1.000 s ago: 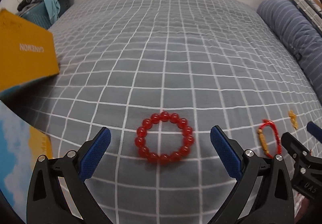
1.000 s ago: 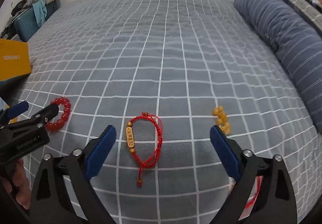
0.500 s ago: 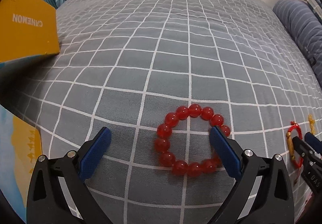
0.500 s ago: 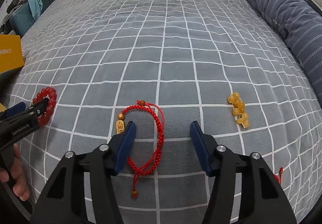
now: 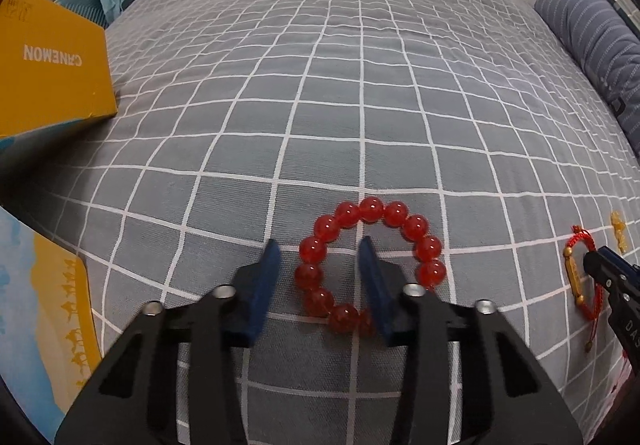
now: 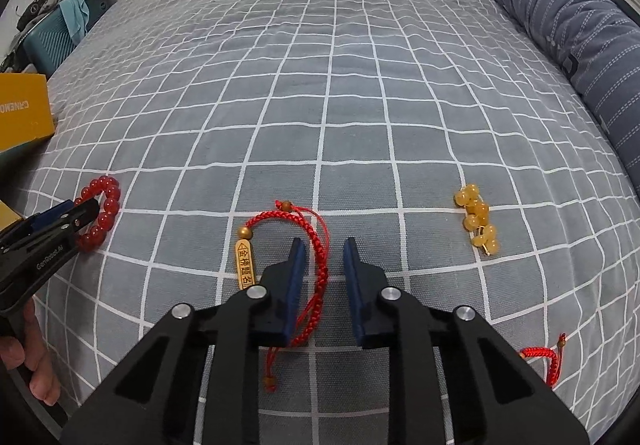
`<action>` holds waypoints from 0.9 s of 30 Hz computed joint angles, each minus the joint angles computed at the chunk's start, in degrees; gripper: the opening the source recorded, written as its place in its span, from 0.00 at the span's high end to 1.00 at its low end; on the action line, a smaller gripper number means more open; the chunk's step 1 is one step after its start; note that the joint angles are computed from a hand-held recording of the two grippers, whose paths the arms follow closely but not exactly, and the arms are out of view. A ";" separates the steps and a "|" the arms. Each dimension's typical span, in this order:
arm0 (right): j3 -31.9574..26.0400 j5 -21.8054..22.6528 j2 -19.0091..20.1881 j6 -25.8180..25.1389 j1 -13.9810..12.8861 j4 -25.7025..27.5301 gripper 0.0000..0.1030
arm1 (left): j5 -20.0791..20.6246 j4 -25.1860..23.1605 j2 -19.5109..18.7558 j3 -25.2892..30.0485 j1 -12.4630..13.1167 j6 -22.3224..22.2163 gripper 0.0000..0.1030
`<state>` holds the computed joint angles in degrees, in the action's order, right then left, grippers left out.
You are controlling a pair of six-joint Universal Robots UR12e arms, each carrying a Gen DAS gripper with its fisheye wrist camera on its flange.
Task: Organize jewelry
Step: 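Grasp the red bead bracelet with the left tool while the right tool grasps the red cord bracelet, then carry both red bracelets into the white box and open both tools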
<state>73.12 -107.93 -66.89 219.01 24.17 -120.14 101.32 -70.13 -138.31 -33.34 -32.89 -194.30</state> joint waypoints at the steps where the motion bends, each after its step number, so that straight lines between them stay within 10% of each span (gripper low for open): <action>1: 0.02 0.07 -0.03 0.14 -0.01 -0.03 0.84 | -0.24 -0.04 0.03 -0.01 0.02 0.17 0.73; 5: 0.31 0.38 -0.18 0.27 -0.06 -0.53 0.89 | -0.40 -0.33 0.20 -0.08 0.02 0.14 0.87; 27: 1.03 0.24 -1.17 0.90 0.08 -2.44 0.96 | -2.82 3.82 2.89 -3.05 -0.17 0.89 0.87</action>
<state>74.15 -107.69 -68.07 219.91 24.25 -122.59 98.50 -66.31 -135.41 -36.39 -33.06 -193.41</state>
